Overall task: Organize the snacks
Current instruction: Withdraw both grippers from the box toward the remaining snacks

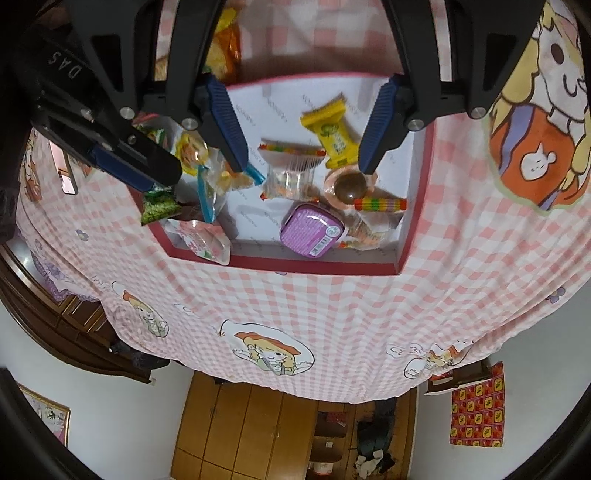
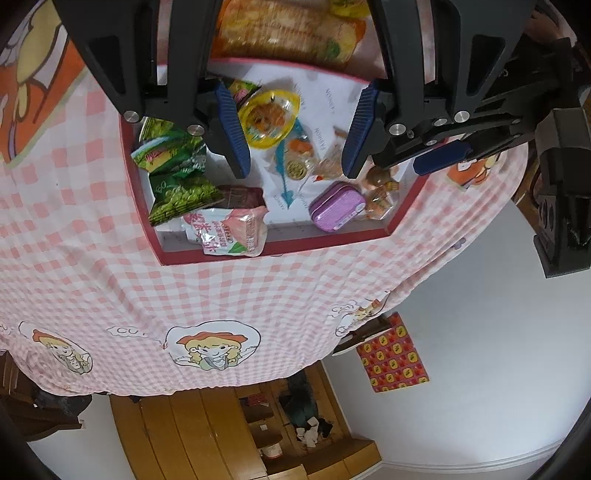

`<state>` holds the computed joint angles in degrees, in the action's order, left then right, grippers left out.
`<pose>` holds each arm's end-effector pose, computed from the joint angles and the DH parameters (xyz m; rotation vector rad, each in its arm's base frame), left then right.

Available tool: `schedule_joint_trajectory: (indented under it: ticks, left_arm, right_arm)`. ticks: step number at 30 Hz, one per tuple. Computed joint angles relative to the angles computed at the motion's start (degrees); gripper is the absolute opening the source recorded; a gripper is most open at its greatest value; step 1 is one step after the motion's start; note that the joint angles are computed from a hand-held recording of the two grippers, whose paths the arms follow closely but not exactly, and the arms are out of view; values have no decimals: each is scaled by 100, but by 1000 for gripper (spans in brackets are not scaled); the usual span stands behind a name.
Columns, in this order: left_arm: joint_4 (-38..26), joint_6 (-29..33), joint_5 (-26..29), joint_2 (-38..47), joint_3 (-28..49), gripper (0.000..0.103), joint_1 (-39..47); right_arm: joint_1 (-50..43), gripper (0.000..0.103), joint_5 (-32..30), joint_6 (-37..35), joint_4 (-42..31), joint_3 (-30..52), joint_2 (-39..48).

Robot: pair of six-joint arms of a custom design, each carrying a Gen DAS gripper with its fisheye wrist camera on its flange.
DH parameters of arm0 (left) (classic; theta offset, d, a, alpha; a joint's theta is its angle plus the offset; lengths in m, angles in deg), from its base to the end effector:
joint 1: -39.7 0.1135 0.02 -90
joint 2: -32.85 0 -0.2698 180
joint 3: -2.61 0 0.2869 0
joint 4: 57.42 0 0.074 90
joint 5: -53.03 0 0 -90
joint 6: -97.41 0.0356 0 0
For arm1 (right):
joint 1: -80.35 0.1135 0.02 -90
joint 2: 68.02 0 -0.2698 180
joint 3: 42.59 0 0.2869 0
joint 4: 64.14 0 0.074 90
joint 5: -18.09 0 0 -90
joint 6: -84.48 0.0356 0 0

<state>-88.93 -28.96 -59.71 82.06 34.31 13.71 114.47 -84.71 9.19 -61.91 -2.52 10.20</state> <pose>0.1745 -0.0698 0.1508 -0.3860 2.3095 -0.0500 0.2262 0.1628 0.1366 -0.5109 2.2162 0.7109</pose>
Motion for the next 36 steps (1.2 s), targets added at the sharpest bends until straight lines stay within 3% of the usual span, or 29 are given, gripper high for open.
schedule_joint_trajectory:
  ticks: [17, 25, 36]
  left_arm:
    - [-1404, -1543, -823, -879, -191, 65, -1626]
    - [-1454, -2075, -791, -626, -272, 65, -1997]
    - [-1031, -2736, -662, 114, -409, 65, -2632]
  right_arm:
    - [225, 56, 213, -51, -709, -920, -1613]
    - [221, 56, 397, -86, -1121, -1393, -2321]
    - [-118, 56, 350, -125, -1014, -1752, -2342]
